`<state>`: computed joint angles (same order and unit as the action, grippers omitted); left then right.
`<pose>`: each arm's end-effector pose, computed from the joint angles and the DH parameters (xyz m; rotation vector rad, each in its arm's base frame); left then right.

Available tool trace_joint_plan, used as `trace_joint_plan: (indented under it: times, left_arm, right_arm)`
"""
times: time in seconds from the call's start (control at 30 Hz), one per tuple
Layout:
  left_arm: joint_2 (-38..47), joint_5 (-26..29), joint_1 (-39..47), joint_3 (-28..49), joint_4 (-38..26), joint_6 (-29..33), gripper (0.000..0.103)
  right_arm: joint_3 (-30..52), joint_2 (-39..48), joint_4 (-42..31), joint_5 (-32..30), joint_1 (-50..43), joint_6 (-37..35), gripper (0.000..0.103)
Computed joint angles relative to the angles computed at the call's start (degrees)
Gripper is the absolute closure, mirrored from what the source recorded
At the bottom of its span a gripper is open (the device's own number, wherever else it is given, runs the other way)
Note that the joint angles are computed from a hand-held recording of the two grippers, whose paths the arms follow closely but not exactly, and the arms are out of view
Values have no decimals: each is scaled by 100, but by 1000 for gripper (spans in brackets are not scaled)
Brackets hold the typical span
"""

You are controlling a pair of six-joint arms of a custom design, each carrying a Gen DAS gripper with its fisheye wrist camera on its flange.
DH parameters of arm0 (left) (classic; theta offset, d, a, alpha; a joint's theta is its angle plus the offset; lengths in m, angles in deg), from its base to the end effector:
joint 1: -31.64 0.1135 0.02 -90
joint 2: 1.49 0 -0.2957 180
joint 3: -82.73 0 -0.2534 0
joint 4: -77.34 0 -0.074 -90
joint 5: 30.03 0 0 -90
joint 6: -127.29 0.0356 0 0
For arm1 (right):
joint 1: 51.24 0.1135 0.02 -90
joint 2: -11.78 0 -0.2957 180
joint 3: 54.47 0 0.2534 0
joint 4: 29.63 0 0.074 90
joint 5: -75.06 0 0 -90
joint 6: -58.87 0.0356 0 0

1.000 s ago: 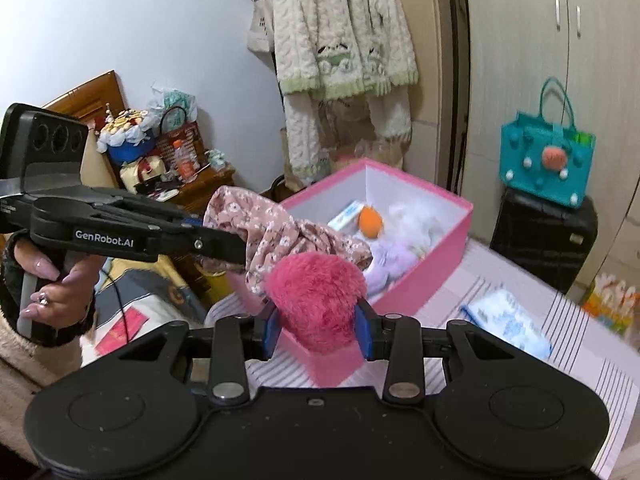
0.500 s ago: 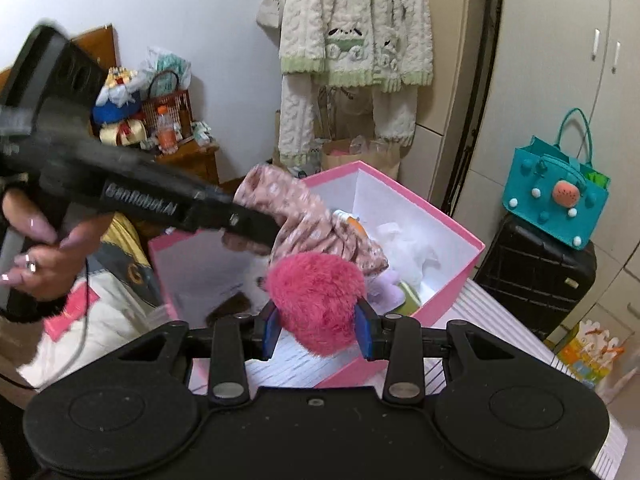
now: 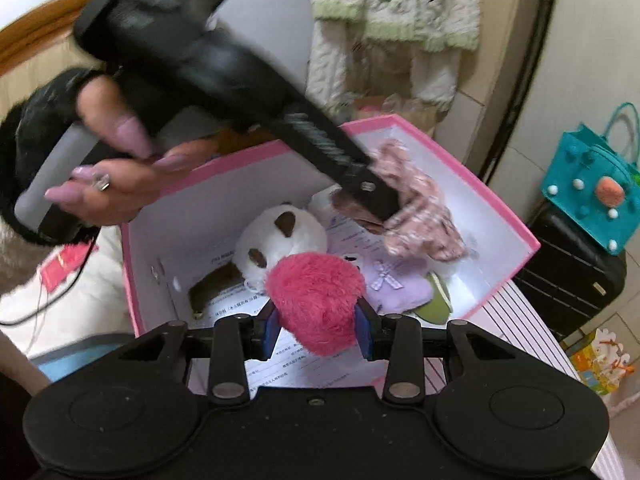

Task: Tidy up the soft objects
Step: 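Lower the pink puff and floral cloth into the box and open both tools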

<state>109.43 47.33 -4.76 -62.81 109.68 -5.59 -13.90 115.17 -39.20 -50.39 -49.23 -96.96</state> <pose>0.2163 -0.1498 0.0677 -0.2434 2.3462 -0.4352 0.2345 0.0289 0.0776 -1.5100 2.0218 0.4775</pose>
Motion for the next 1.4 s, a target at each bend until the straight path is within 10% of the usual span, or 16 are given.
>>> trace_joint_plan:
  times: [0.47,0.8,1.4]
  left_arm:
    - [446,-151,556,920,-1083,-133,88]
    - [297,-1057,307,824,-1199,-25,61]
    - [-935,-1992,-1005,-121,-1602,-463,47]
  right_arm:
    - [338,660,1902,1239,787,1299,60]
    - [613,1213,2538,1939,1160,1512,49]
    - [451,259,834,-513,-539,1638,38]
